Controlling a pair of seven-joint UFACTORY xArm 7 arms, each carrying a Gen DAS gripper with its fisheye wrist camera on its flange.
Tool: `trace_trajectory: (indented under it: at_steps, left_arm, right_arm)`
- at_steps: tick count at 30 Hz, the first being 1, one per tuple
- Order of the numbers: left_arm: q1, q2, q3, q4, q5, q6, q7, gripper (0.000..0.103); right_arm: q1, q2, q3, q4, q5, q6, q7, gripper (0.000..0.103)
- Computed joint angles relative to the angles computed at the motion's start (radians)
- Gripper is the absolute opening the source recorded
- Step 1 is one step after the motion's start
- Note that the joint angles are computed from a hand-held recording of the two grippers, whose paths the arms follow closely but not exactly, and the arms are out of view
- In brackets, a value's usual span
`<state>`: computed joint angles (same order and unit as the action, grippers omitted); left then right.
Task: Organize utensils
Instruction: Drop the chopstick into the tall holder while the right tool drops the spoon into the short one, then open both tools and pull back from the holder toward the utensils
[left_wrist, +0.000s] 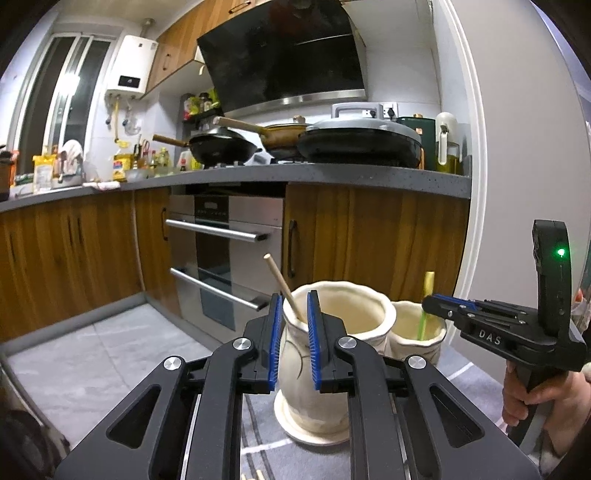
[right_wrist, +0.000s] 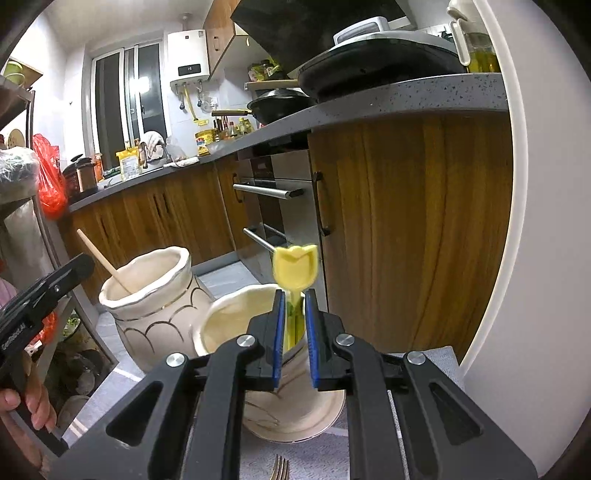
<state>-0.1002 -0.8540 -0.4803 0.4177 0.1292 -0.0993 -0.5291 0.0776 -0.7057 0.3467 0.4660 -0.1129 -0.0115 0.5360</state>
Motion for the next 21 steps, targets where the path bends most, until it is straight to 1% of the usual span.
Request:
trace_trajectory:
  at_steps: [2,4,6,7,8,9,10,11,12,13,14,15,17,18,21]
  left_arm:
    - [0.014,-0.019,-0.015,-0.006,-0.002,0.018,-0.012,0.019]
    - [0.005,-0.028,-0.006,-0.01,-0.004,0.039,-0.021,0.028]
    - [-0.015,-0.047,0.013,-0.024,-0.008,0.059,-0.032,0.034]
    - [-0.017,-0.057,0.016,-0.029,-0.008,0.067,-0.037,0.036]
    - [-0.016,-0.073,0.016,-0.035,-0.007,0.082,-0.043,0.037]
    - [-0.012,-0.09,0.013,-0.04,-0.005,0.103,-0.051,0.044]
    - [-0.009,-0.107,0.01,-0.045,-0.004,0.123,-0.061,0.055]
    - [-0.01,-0.123,0.01,-0.051,-0.002,0.138,-0.071,0.06]
    - [-0.018,-0.139,0.016,-0.06,-0.001,0.154,-0.08,0.063]
    - [-0.025,-0.153,0.019,-0.065,0.001,0.171,-0.087,0.063]
    - [-0.032,-0.165,0.026,-0.067,0.005,0.19,-0.09,0.064]
    - [-0.037,-0.185,0.025,-0.072,0.008,0.218,-0.1,0.065]
    - [-0.05,-0.22,0.026,-0.084,0.016,0.258,-0.114,0.08]
    - [-0.056,-0.248,0.022,-0.096,0.021,0.275,-0.124,0.086]
    - [-0.085,-0.299,0.024,-0.115,0.039,0.33,-0.134,0.088]
  right_arm:
    - [-0.008,-0.003,0.006,0.001,0.001,0.006,0.008,0.024]
    - [0.008,-0.013,-0.011,-0.005,0.009,0.013,0.012,0.027]
    - [0.018,-0.034,-0.019,-0.012,0.015,0.032,0.019,0.03]
    - [0.023,-0.041,-0.023,-0.014,0.017,0.036,0.021,0.035]
    - [0.031,-0.058,-0.026,-0.021,0.018,0.041,0.024,0.042]
    - [0.034,-0.079,-0.024,-0.03,0.018,0.048,0.027,0.047]
    - [0.038,-0.094,-0.026,-0.035,0.017,0.053,0.027,0.054]
    - [0.049,-0.116,-0.029,-0.046,0.017,0.059,0.027,0.061]
    - [0.06,-0.137,-0.032,-0.055,0.018,0.065,0.027,0.066]
    - [0.068,-0.153,-0.034,-0.063,0.02,0.071,0.028,0.076]
    - [0.08,-0.176,-0.036,-0.074,0.023,0.079,0.031,0.084]
    - [0.093,-0.201,-0.037,-0.088,0.026,0.089,0.035,0.086]
    - [0.105,-0.24,-0.027,-0.105,0.029,0.107,0.047,0.098]
    - [0.104,-0.269,-0.013,-0.119,0.029,0.114,0.06,0.098]
    - [0.052,-0.361,0.076,-0.139,0.009,0.181,0.124,0.098]
